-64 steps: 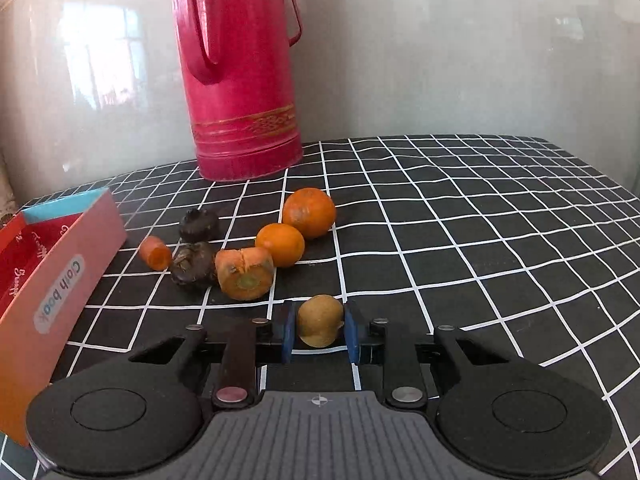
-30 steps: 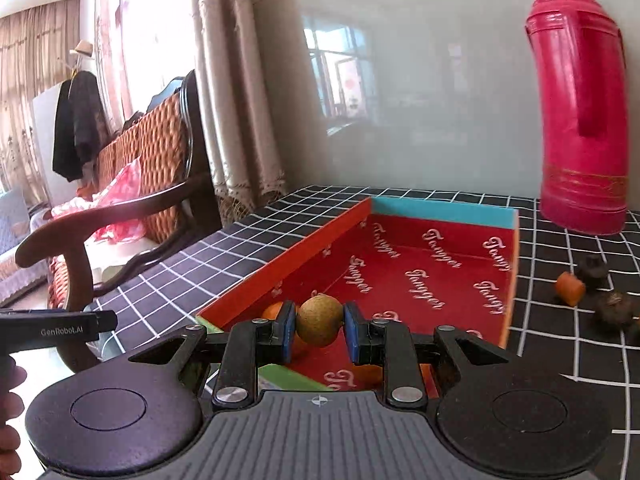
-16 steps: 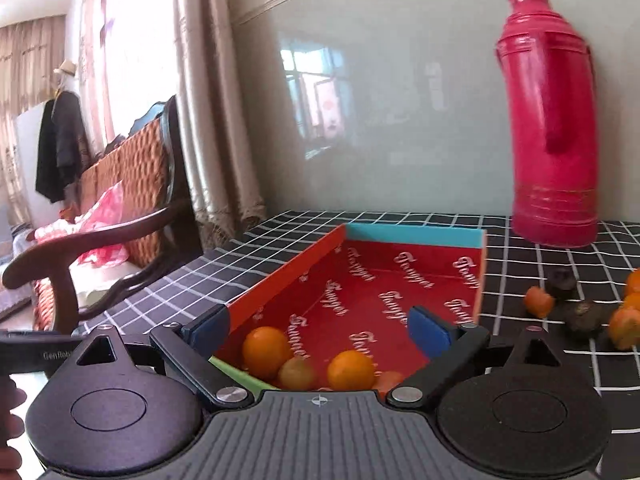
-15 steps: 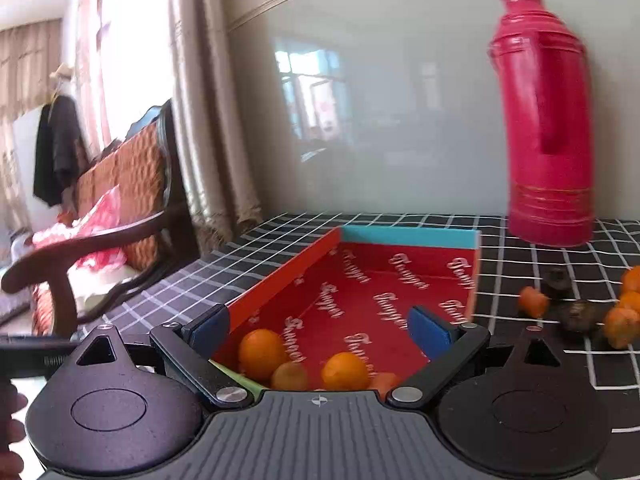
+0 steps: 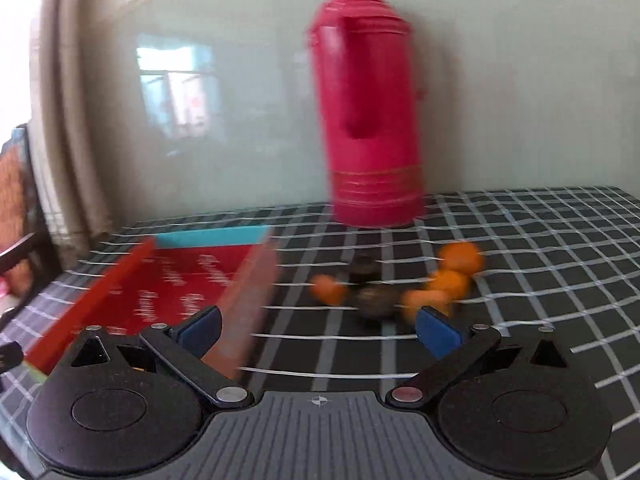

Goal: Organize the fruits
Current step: 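Move the left gripper to the peeled orange fruit and close on it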

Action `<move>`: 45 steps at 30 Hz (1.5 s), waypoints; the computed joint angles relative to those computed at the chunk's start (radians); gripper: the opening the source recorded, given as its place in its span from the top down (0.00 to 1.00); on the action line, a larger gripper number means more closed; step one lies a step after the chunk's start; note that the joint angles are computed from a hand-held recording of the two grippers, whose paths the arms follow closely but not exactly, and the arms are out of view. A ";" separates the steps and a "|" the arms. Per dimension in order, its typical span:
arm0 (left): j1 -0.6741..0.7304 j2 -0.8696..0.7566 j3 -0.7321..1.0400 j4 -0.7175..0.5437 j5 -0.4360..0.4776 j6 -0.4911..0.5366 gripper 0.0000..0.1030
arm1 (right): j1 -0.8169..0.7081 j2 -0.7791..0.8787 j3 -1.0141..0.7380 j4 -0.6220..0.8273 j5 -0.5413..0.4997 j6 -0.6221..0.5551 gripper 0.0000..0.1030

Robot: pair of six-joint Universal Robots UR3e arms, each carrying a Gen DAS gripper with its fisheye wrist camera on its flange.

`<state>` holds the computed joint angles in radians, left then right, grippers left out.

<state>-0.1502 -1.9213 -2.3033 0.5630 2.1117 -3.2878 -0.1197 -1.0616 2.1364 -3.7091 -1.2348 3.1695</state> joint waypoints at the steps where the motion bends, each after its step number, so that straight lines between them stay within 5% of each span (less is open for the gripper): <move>1: -0.019 -0.018 0.023 0.005 -0.004 0.009 0.34 | -0.015 -0.007 0.008 0.004 -0.008 -0.002 0.01; 9: -0.150 -0.144 0.218 -0.007 -0.071 0.053 0.36 | -0.129 -0.022 0.052 -0.013 -0.102 -0.028 0.01; 23: -0.300 -0.433 0.715 -0.275 -0.188 0.067 0.50 | -0.402 -0.058 0.170 -0.113 -0.099 -0.055 0.00; 41: -0.340 -0.771 1.395 -0.733 -0.210 -0.017 0.57 | -0.554 -0.105 0.213 -0.114 0.080 -0.049 0.00; 45: -0.339 -0.813 1.472 -0.795 -0.204 -0.022 0.68 | -0.555 -0.108 0.220 -0.125 0.087 -0.040 0.00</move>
